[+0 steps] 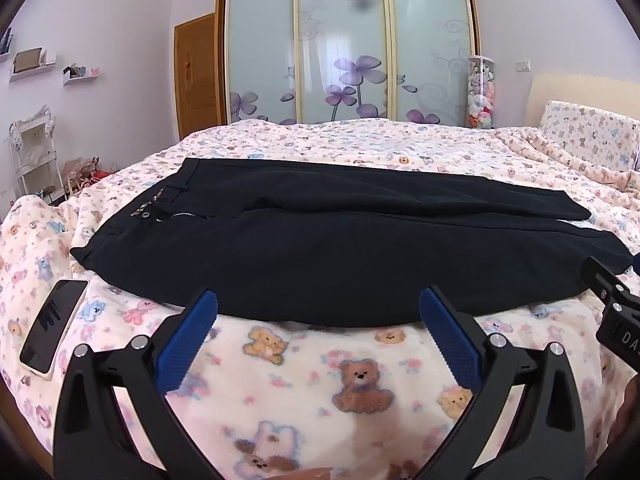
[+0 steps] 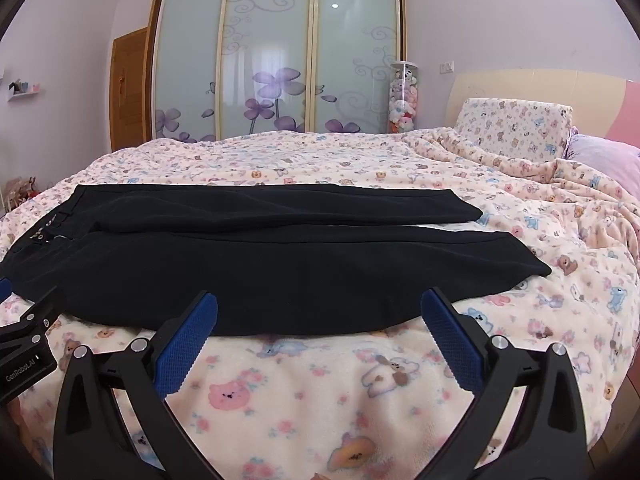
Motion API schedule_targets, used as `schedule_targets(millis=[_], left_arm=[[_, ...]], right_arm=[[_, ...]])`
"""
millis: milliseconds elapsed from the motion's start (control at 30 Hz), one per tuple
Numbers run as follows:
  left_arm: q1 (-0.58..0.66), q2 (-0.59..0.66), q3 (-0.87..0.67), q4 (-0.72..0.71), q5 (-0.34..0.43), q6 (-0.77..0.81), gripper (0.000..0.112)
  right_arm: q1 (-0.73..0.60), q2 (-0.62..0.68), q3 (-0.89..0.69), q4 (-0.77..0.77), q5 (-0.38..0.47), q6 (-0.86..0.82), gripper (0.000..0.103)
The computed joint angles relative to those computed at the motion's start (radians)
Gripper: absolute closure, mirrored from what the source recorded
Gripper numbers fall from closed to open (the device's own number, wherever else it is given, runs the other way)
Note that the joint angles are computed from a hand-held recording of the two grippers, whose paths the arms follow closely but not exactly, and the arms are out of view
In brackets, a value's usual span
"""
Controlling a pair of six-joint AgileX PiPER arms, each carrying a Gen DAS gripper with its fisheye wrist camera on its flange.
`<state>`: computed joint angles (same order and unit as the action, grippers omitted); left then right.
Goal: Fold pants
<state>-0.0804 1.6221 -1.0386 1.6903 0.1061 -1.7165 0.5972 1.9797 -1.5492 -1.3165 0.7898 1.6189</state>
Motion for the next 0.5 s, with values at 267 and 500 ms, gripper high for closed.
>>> schedule_targets(millis=[267, 500], left_arm=[[0.0, 0.0, -0.004, -0.05, 0.001, 0.049, 0.011], [-0.001, -0.001, 0.0, -0.036, 0.002, 0.036, 0.011]], right_arm=[[-0.001, 0.0, 0.001, -0.001, -0.001, 0.001, 0.002], [-0.001, 0.002, -0.003, 0.002, -0.001, -0.001, 0.002]])
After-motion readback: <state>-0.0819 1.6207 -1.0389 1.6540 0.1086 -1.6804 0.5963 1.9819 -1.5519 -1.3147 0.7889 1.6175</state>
